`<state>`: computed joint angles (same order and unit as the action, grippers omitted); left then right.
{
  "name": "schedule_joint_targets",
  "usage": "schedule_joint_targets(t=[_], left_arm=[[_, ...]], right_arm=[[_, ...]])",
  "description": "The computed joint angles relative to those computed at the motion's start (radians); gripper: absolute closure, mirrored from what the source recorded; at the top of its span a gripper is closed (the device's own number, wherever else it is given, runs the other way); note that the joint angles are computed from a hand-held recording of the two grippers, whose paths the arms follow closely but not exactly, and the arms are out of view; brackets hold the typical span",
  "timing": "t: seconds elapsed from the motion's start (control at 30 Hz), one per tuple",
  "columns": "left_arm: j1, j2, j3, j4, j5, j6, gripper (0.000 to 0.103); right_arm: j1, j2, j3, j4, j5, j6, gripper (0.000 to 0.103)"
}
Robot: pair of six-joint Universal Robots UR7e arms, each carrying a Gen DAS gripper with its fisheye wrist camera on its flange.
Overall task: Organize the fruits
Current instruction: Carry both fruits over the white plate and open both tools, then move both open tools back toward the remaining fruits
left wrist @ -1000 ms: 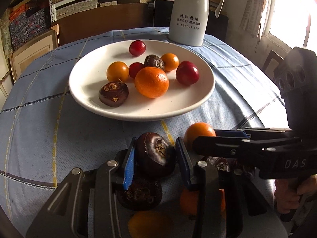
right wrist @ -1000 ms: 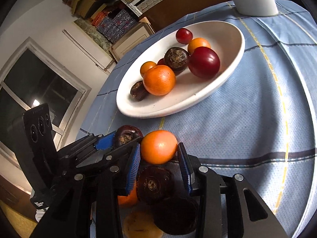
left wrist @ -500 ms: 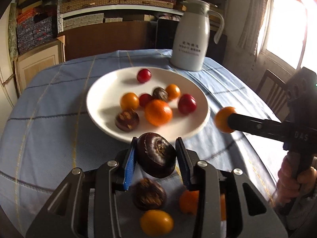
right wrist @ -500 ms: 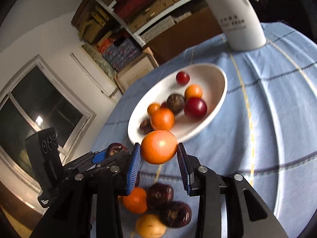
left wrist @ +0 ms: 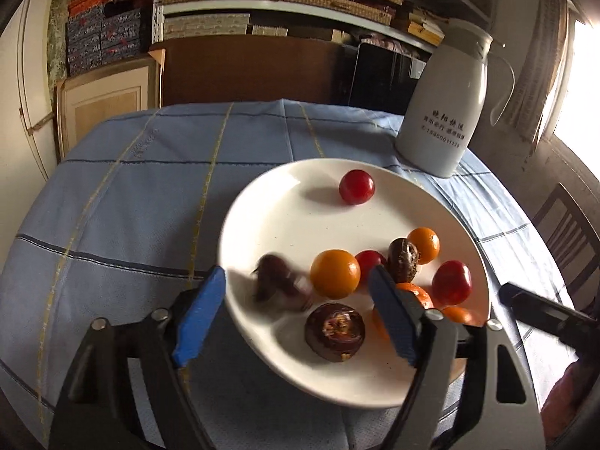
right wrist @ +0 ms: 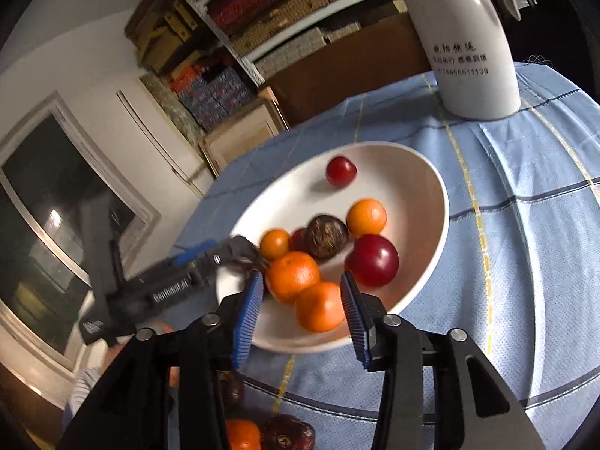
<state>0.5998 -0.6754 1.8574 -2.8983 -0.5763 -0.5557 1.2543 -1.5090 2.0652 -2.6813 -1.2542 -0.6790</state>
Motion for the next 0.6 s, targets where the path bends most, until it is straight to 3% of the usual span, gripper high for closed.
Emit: schedule_joint_targets(t=[0.07, 0.13, 0.23, 0.4, 0.6], left_arm=[[-0.023, -0.015, 0.032, -0.03, 0.04, -0.009, 0.015], [-0.041, -0.025, 0.063, -0.066, 0.063, -0.02, 0.007], [-0.071, -0.054, 0.139, -0.073, 0.076, -0.099, 0.006], [-0.115, -0.108, 0.238, 0.095, 0.04, -0.342, 0.005], [-0.178, -0.111, 0.306, 0.089, -0.015, -0.374, 0.005]], right_arm=[[-0.017, -0.02, 0.018, -0.022, 0.028, -0.013, 0.046], [-0.023, -0.027, 0.031, -0.054, 0.01, -0.012, 0.044], [-0.048, -0.033, 0.024, -0.017, 0.008, 0.024, 0.043], [-0.093, -0.064, 0.049, 0.008, 0.024, 0.053, 0.03], [-0.156, -0.119, 0.103, 0.028, 0.059, 0.065, 0.019]])
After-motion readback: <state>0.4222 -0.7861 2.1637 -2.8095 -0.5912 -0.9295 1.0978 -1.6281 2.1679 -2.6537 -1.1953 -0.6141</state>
